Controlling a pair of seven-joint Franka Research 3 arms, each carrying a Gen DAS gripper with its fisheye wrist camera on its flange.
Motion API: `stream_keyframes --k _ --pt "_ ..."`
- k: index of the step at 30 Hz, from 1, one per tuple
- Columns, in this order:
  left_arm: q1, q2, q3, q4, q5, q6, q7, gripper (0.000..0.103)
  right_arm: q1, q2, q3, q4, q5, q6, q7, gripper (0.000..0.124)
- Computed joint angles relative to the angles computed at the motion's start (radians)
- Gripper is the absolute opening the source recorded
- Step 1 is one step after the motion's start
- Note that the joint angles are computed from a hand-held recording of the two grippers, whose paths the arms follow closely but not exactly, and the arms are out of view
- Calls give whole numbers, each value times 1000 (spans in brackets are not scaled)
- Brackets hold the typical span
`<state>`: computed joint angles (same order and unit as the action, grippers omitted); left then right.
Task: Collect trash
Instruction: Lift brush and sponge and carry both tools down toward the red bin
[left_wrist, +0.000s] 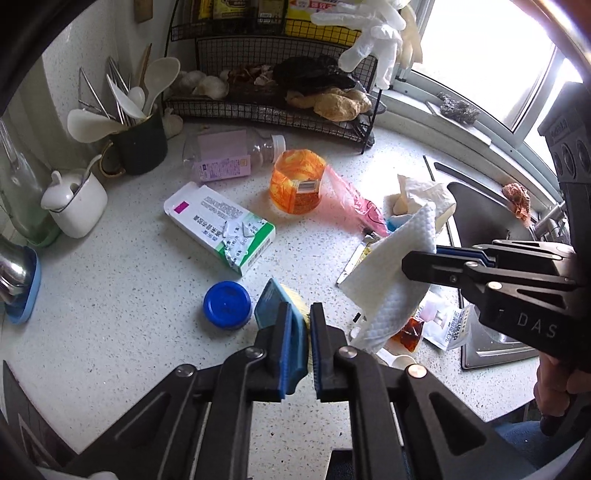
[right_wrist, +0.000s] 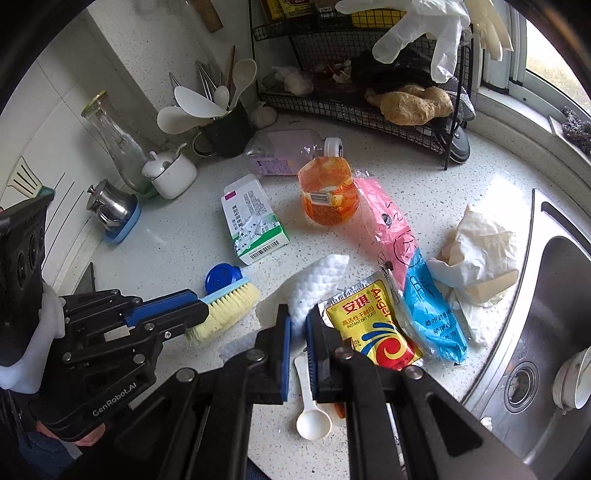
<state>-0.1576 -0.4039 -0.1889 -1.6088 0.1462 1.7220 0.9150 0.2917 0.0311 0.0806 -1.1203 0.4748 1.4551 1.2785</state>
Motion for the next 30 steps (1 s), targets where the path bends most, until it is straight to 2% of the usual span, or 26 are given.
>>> stream_keyframes --k 16,24,30 --pt "-59 -84 -50 41 8 -35 65 7 -15 -294 -21 -240 -27 89 75 7" --pt "-119 -37 -102 119 -31 -57 97 7 -67 -453 -55 -329 -90 68 140 7" --pt "-179 52 -175 195 -29 -47 90 7 -130 -553 -98 -386 -140 30 146 7"
